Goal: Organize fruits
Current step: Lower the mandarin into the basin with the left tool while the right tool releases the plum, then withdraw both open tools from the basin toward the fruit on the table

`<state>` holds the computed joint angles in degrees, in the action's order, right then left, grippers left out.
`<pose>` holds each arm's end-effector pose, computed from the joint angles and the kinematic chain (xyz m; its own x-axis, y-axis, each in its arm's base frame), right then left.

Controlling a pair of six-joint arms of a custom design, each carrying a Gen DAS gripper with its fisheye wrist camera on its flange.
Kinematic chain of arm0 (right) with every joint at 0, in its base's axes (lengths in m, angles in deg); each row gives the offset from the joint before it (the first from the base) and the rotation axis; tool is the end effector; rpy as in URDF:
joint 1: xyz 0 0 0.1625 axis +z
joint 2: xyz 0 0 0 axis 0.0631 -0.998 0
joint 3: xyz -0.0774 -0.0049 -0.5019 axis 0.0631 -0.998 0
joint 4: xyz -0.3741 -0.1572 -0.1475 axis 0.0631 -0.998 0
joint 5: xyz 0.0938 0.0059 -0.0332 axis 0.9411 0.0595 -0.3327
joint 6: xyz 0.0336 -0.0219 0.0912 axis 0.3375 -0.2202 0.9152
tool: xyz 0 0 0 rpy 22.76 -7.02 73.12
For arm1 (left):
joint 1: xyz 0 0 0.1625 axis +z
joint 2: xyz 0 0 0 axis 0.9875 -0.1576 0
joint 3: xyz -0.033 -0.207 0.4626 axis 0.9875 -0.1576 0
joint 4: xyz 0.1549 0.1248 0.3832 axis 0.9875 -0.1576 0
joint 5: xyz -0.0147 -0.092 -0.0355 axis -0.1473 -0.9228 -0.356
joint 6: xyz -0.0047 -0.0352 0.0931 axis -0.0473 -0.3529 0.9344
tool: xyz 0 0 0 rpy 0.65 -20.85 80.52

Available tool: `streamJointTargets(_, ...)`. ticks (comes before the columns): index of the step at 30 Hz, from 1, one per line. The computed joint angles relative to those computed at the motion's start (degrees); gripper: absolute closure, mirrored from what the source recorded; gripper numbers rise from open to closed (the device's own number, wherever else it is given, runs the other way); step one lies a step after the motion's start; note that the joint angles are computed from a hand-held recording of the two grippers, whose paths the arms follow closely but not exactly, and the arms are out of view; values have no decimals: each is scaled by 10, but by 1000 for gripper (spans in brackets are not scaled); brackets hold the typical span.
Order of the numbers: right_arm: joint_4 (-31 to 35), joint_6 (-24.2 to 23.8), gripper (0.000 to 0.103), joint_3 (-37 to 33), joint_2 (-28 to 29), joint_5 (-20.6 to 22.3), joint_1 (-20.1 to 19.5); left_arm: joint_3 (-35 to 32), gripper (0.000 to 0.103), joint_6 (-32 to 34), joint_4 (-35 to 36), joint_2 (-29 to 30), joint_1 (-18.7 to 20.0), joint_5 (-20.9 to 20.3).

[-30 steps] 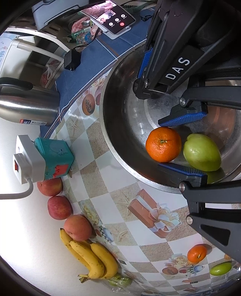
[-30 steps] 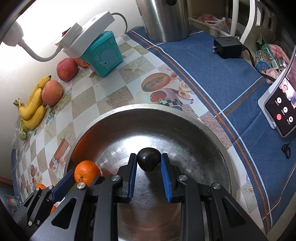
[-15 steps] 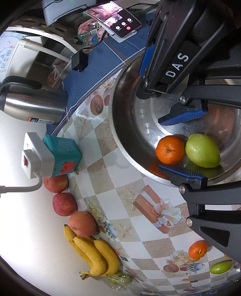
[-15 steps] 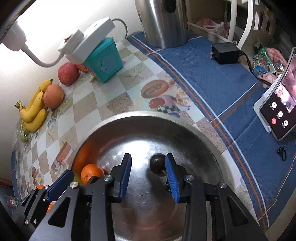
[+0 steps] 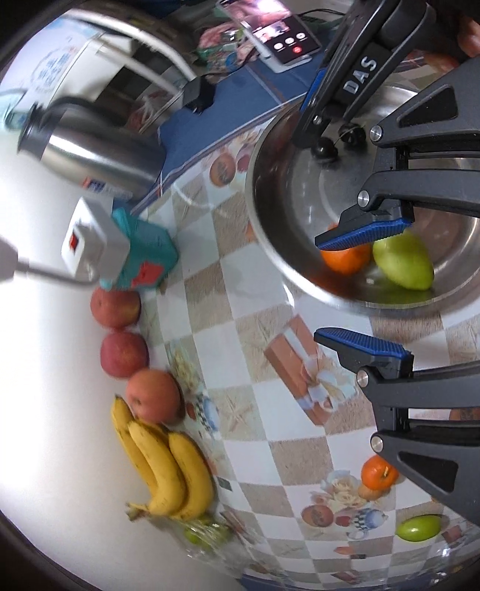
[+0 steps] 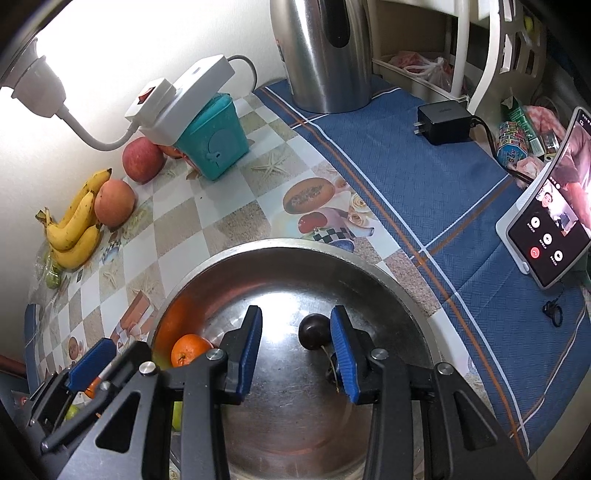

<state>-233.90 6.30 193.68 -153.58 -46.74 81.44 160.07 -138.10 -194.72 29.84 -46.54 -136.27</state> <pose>0.0376 -0.4863 0.2714 -0.8116 0.2119 0.5444 -0.0755 0.8860 -0.4574 -0.3543 -0.4867 -0.0408 -0.7631 0.0630 -0.6432 0.3343 0.8902 -0.3095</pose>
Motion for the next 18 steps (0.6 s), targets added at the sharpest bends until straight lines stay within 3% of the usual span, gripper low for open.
streamJointTargets(10, 2, -7, 64, -1, 7, -2, 9, 13, 56, -130, 76, -33, 15, 17)
streamJointTargets(18, 3, -19, 64, -2, 15, -4, 21, 21, 56, -172, 95, -45, 20, 20)
